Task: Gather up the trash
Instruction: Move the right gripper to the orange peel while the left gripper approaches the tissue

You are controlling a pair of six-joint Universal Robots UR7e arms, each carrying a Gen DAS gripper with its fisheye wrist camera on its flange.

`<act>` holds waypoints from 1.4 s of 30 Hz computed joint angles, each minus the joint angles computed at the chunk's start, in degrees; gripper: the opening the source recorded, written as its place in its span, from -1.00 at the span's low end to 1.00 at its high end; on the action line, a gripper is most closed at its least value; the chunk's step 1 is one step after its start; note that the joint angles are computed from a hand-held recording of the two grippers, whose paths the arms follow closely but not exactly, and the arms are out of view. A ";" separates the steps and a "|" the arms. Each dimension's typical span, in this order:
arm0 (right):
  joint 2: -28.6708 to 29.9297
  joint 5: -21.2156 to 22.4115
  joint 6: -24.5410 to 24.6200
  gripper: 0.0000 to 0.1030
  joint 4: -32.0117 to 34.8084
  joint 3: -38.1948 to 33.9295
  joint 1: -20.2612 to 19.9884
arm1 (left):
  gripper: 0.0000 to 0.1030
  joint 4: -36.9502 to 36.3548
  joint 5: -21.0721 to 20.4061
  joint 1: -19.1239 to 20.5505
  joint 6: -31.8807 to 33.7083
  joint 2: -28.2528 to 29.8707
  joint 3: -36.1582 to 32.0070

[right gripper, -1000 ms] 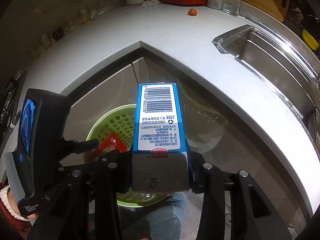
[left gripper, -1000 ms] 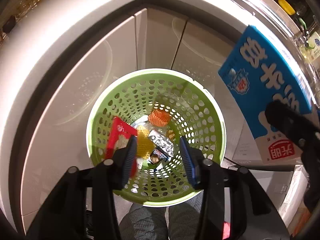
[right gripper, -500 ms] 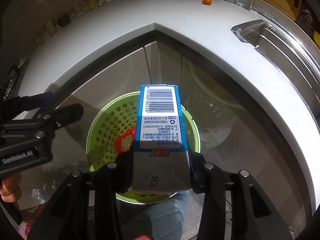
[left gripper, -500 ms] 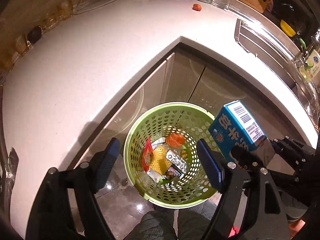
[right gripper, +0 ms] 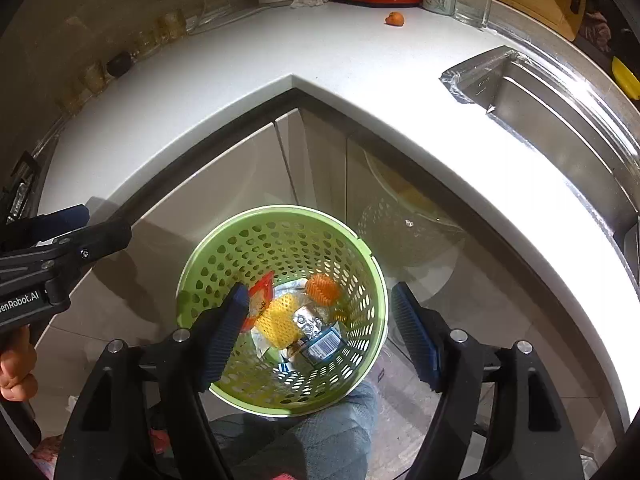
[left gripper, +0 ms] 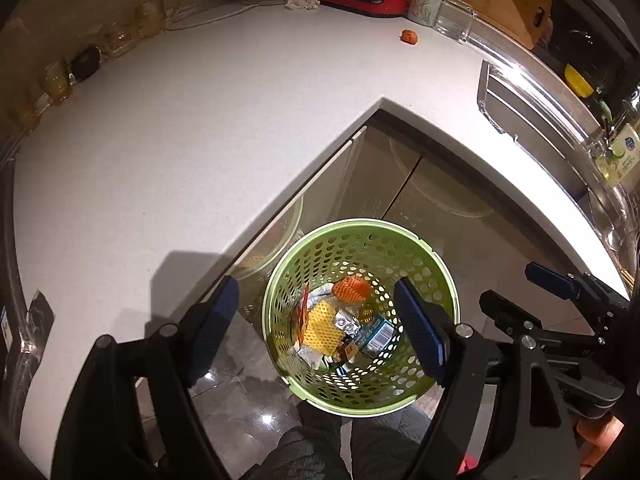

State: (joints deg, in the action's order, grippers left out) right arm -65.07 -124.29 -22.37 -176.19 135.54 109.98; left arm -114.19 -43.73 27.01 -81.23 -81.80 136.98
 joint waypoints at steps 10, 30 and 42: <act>-3.12 -1.00 0.82 0.54 3.10 -1.78 1.73 | 0.58 9.48 3.10 -1.23 -3.37 -4.61 -3.11; 2.67 4.89 -10.69 0.63 6.21 -19.01 -0.70 | 0.78 9.05 13.04 7.41 1.34 6.68 -18.53; 17.18 3.82 -7.74 0.87 7.69 -38.65 -0.60 | 0.85 -16.52 16.74 20.93 36.24 16.83 -31.70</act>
